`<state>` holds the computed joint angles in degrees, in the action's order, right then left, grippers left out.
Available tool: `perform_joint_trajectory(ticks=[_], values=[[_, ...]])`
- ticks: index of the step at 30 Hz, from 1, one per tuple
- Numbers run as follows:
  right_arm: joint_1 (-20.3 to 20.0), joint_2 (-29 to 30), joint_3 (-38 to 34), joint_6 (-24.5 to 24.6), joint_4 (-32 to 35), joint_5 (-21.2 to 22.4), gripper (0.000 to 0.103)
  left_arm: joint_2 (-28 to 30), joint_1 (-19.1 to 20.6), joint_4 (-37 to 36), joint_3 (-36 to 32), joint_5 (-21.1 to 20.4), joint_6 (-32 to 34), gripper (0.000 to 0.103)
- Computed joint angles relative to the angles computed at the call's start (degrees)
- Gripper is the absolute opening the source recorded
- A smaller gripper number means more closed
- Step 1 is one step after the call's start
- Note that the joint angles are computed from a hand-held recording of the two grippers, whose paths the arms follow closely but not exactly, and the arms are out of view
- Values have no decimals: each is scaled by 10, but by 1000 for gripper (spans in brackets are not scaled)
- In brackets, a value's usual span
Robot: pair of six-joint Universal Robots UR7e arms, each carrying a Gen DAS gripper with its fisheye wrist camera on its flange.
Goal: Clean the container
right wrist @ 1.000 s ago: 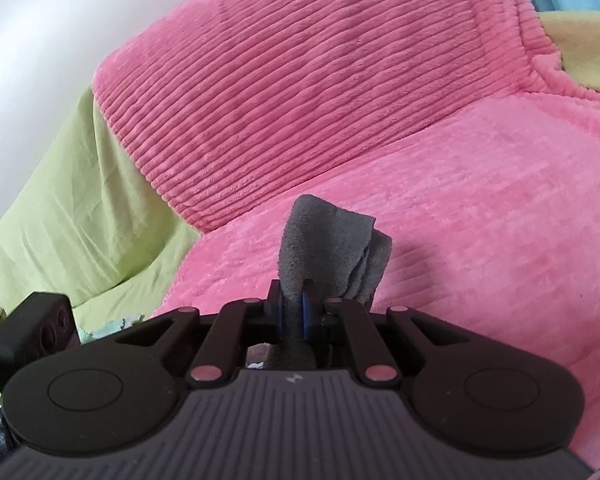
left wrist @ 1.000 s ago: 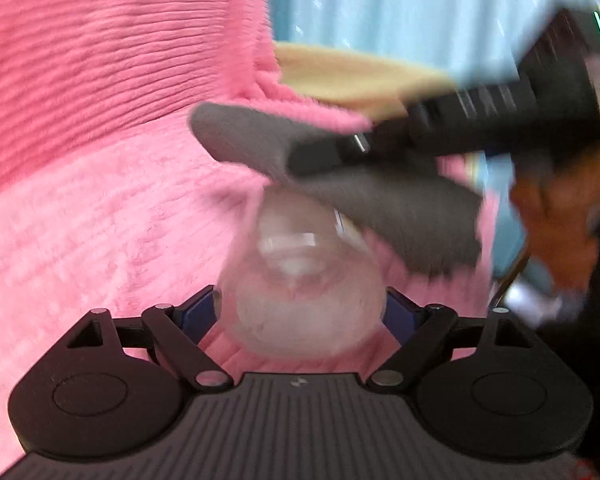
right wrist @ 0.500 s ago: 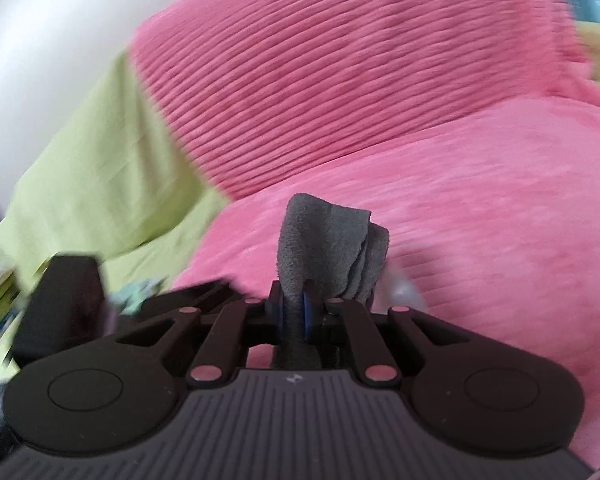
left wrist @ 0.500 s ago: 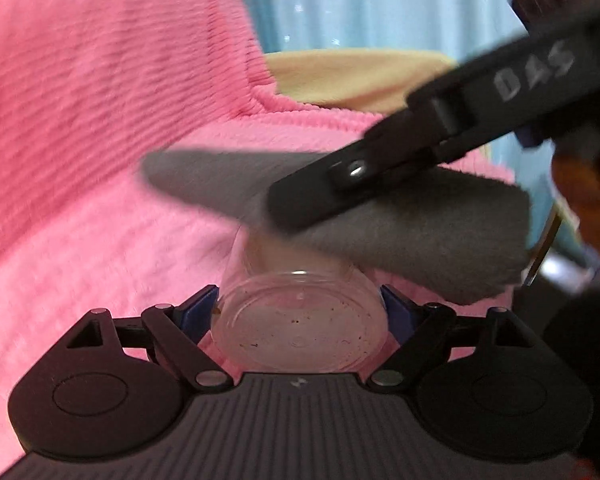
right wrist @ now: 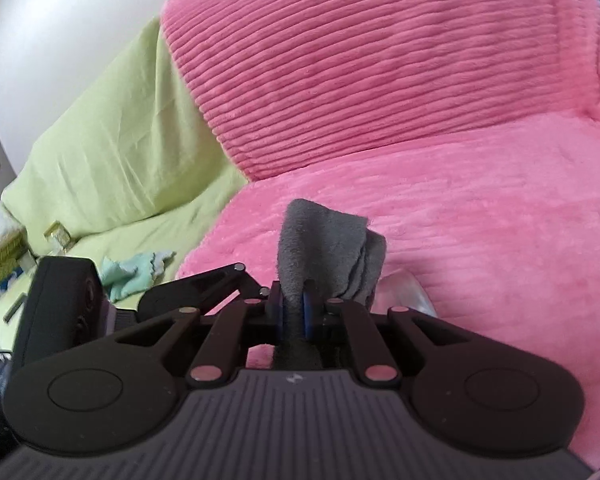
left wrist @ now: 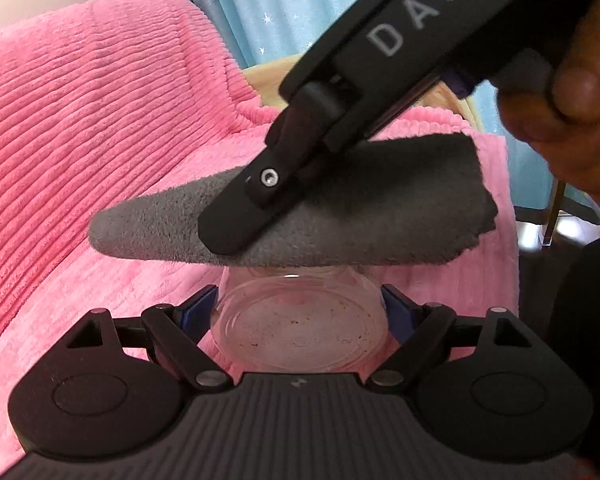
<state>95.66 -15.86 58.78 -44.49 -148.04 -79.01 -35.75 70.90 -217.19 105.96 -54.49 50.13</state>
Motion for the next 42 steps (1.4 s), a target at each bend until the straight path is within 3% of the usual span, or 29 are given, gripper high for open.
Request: perform_joint_trajectory(ticks=[5, 7, 12, 14, 16, 19, 22, 24, 26, 30, 33, 38, 42], values=[[-9, 27, -32, 87, -62, -11, 6, -3, -4, 24, -8, 8, -23, 85], [-10, 24, -21, 75, -73, -10, 6, -11, -6, 50, -10, 12, -56, 86], [-17, 12, 2, 87, -92, 1, 6, -69, 25, 160, -7, -84, -273, 88], [-19, 11, 7, 97, -99, 5, 6, -77, 35, 189, -11, -109, -315, 87], [-20, 11, 12, 103, -109, 5, 6, -75, 32, 187, -10, -105, -306, 86], [-16, -1, 34, 106, -122, -5, 7, -63, 16, 164, -8, -63, -250, 86], [-14, -18, 55, 60, -77, 10, 7, -39, -3, 119, -9, -6, -148, 86], [-12, -23, 56, 19, -42, 16, 7, -27, -7, 92, -9, 6, -103, 85], [-11, -20, 46, -2, -26, 16, 6, -20, -9, 74, -7, 10, -80, 85], [-12, 3, 23, 56, -101, -10, 6, -17, -11, 59, -3, 10, -60, 85], [-6, 1, 35, 71, -124, -27, 7, -21, -11, 53, 6, 9, -57, 85], [-6, -21, 52, -9, -34, 9, 6, -28, -7, 55, 11, -1, -49, 85], [-4, 2, 20, 33, -79, -16, 6, -24, -8, 53, 8, 2, -44, 85]])
